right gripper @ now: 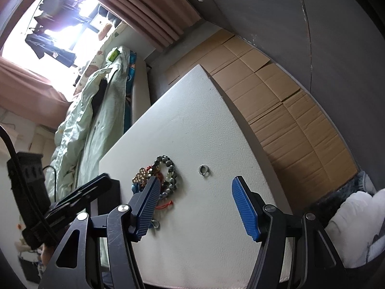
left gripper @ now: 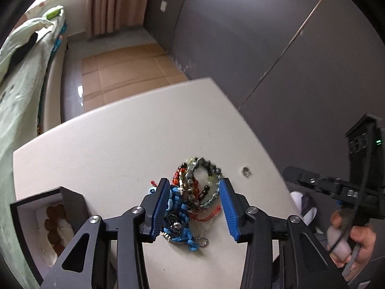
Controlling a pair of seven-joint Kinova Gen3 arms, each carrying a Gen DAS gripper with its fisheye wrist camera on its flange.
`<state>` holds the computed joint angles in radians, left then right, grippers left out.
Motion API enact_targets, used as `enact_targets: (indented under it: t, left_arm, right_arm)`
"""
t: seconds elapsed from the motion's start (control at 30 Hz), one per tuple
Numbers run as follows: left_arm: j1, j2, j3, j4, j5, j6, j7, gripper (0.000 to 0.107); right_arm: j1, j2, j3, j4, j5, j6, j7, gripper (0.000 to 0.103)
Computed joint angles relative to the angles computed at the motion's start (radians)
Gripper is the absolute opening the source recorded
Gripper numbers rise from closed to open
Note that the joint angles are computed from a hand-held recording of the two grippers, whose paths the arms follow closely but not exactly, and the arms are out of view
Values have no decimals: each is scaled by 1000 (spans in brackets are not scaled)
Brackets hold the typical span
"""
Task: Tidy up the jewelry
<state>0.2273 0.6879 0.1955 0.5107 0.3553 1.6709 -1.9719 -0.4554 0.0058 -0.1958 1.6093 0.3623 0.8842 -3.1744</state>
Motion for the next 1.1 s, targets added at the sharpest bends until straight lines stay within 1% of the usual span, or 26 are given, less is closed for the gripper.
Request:
enact_targets:
  t: [0.03,0.1,0.17,0.2,0.23,0.27,0.33,0.57,0.67,0.8,0.87,0.93,1.0,1.1]
  left_arm:
    - [8,15,-2,-21,-5,18,7,35]
    - [19,41,-3,-55,-11,44,21,34]
    - [24,47,-4,-54,-12,41,23,31]
    - [26,50,-5,-52,-13,38,25,22]
    - [29,54,-6,-55,-16,40,27,15]
    - [31,57,-6,-58,-18,42,27,13]
    - [42,56,-17,-56,-38,41,23,5]
    - [45,81,-15,-97,-44,73,37,5]
    - [39,51,-16,-40,-43,21,25,4]
    - [24,20,-8,8,-28,-20,14,4]
    - [9,3,-2,27,-15,-38,9,4]
    - [-2,2,3,20,0,-36,14,4]
    - [-15,-4,7,24,14,-41,17,4]
    - [-35,-20,11,40,34,-58,16,4]
  right_arm:
    - [0,1,-1,-1,0,3,2,64]
    - [1,7,1,-7,-6,9,15,63]
    - [-2,17,3,-16,-6,18,22,63]
    - [-3,23,5,-23,-8,26,28,63]
    - [-3,26,8,-25,-15,27,34,63]
    - [-2,27,12,-22,-21,20,37,63]
    - [-2,30,16,-20,-27,16,43,63]
    - [-5,49,28,-38,-47,28,72,63]
    - [-6,55,33,-42,-54,28,80,63]
    - [-12,68,36,-59,-54,38,94,61]
    - [-11,71,38,-59,-66,32,112,57]
    - [-10,76,41,-62,-80,31,132,57]
    - [-12,87,44,-77,-82,48,150,57]
    - [-25,113,50,-122,-65,108,177,57]
